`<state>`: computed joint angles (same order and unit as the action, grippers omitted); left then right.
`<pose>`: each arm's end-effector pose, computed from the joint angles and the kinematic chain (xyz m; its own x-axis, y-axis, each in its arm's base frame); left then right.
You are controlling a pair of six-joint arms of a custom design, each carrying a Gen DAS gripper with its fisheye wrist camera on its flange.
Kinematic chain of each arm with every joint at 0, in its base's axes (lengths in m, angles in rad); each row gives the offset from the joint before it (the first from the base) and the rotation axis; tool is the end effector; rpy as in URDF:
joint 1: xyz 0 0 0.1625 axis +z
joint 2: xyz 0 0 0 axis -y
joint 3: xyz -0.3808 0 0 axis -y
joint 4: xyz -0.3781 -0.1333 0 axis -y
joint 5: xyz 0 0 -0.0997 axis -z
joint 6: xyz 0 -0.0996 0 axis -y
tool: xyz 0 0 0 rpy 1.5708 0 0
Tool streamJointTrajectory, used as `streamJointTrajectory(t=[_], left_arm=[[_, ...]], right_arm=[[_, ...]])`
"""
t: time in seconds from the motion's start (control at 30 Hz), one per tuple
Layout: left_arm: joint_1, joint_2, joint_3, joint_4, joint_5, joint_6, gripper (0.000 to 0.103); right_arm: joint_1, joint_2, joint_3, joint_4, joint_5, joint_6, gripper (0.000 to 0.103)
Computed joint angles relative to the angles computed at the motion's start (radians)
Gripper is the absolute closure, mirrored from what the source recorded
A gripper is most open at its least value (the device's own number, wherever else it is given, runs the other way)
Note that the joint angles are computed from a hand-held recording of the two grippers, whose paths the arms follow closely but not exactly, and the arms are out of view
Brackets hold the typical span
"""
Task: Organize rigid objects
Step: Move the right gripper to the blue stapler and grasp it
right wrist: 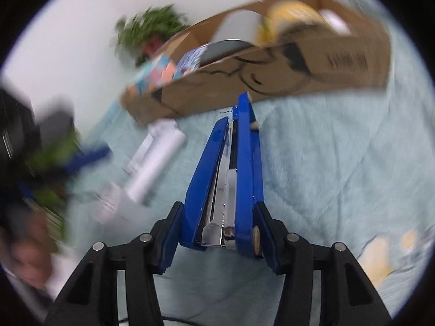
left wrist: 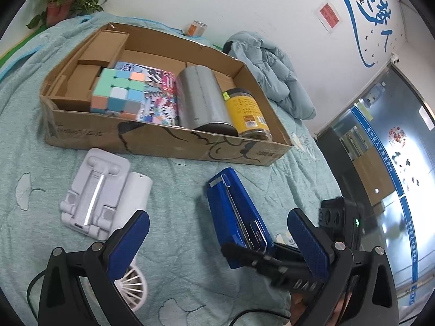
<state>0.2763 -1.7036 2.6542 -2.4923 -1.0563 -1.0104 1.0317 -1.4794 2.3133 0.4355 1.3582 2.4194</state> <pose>-0.2066 -0.2481 0.1427 -0.9335 0.2163 -0.2861 0.3217 0.8577 -0.4012 0.0182 -0.2702 0.1391 -0.9776 -0.2055 0.0450 -0.2079 0.9111 -0.3559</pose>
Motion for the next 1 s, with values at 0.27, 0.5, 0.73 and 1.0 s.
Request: streamJointTrajectory(t=[0.27,0.5,0.73,1.0], left_arm=[[0.063,0.213,-0.051,-0.186,-0.097,0.120,0.001],[0.150,0.399,-0.125,-0.300,-0.175,0.185,0.001],[0.265,0.541,-0.190,-0.342,-0.281,0.219,0.006],[0.301,0.620,-0.199,-0.408,-0.350,0.249,0.015]], right_arm=[[-0.130,-0.233,0.074,-0.026,-0.045,-0.140,0.019],[-0.056,-0.347,0.171,-0.207,0.051,-0.388,0.019],[0.066,-0.264,0.193,-0.402,0.208,-0.341,0.047],[0.022,-0.201,0.071,-0.210,0.148,-0.153,0.048]])
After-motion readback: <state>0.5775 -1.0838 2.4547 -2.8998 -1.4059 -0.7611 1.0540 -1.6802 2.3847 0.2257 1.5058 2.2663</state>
